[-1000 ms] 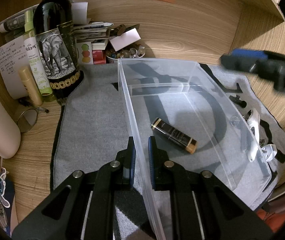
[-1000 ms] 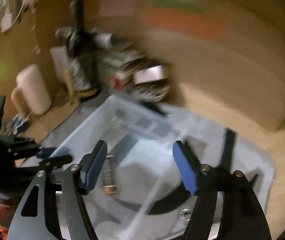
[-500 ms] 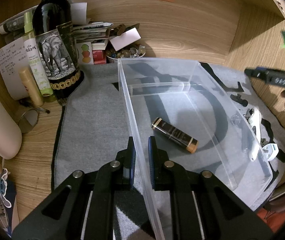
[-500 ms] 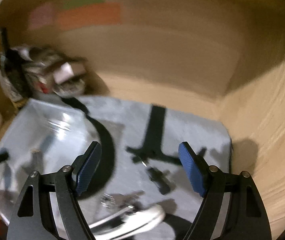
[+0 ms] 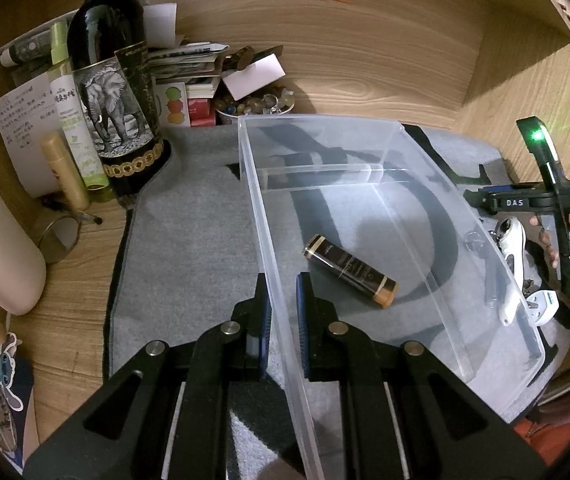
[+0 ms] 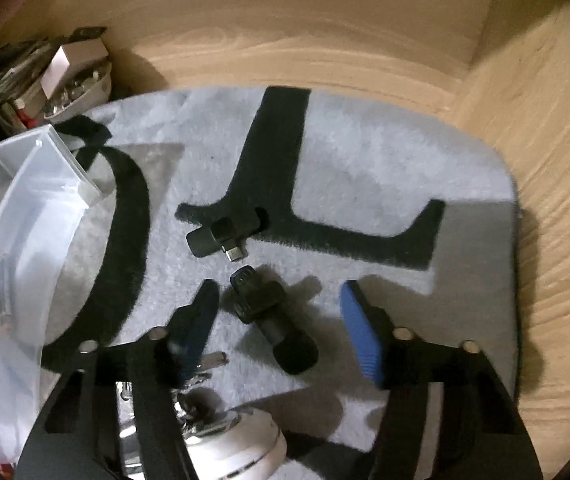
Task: Organize rigid objects
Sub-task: 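Grasp the small black connector on the mat with the right tool, then lower the black connector into the clear box and open the right tool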
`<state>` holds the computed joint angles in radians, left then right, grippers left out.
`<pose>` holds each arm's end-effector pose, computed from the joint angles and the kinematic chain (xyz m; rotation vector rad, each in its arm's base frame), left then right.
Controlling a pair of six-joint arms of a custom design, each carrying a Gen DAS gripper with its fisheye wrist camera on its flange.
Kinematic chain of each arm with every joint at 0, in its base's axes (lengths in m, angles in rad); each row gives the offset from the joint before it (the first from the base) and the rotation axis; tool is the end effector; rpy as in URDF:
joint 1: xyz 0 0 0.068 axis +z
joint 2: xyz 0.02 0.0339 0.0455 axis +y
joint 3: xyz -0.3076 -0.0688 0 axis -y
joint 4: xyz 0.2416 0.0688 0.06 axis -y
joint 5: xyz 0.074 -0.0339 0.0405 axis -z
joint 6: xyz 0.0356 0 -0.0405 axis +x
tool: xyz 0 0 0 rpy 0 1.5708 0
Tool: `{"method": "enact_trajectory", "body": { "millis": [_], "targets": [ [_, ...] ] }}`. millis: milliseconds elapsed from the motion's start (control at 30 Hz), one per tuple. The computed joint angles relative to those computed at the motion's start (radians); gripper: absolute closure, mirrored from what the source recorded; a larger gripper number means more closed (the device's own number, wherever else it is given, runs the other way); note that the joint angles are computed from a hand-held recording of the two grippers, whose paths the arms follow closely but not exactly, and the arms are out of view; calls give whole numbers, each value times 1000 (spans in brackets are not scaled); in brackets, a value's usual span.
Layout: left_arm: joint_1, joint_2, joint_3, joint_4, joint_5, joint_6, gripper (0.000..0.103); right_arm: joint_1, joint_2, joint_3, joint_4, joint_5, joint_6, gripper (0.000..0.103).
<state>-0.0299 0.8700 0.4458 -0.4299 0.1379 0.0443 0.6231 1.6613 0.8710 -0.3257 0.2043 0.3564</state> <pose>0.1381 -0.0090 0.2215 0.1523 2.4156 -0.1606 0.2545 0.1740 0.1926 -0.2896 2.6310 0.0487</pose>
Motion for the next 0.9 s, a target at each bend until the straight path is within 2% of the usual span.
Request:
{"method": "enact_trajectory", "body": {
  "millis": [67,133,167,500,767,900],
  "targets": [
    [-2,-1,0,-1,-1,-2,91,5,10,4,6,5,-16,57],
    [-2,-2,0,-2,-2,-1,91,8,8,5,13,-1,-31,78],
    [0,-1,0,-1,-1,0,91,7,4,6,10,-16,-36,80],
    [-3,-1,1,-1,-1,-3,91,71,-87,11,-16,37,-12,81],
    [-8,-1,1,-1,-6,-7,91,140,-147,88,-46,85,-33,81],
    [-12,0,2,-2,-8,-8,91,195,-130,145,-30,110,-41,81]
  ]
}}
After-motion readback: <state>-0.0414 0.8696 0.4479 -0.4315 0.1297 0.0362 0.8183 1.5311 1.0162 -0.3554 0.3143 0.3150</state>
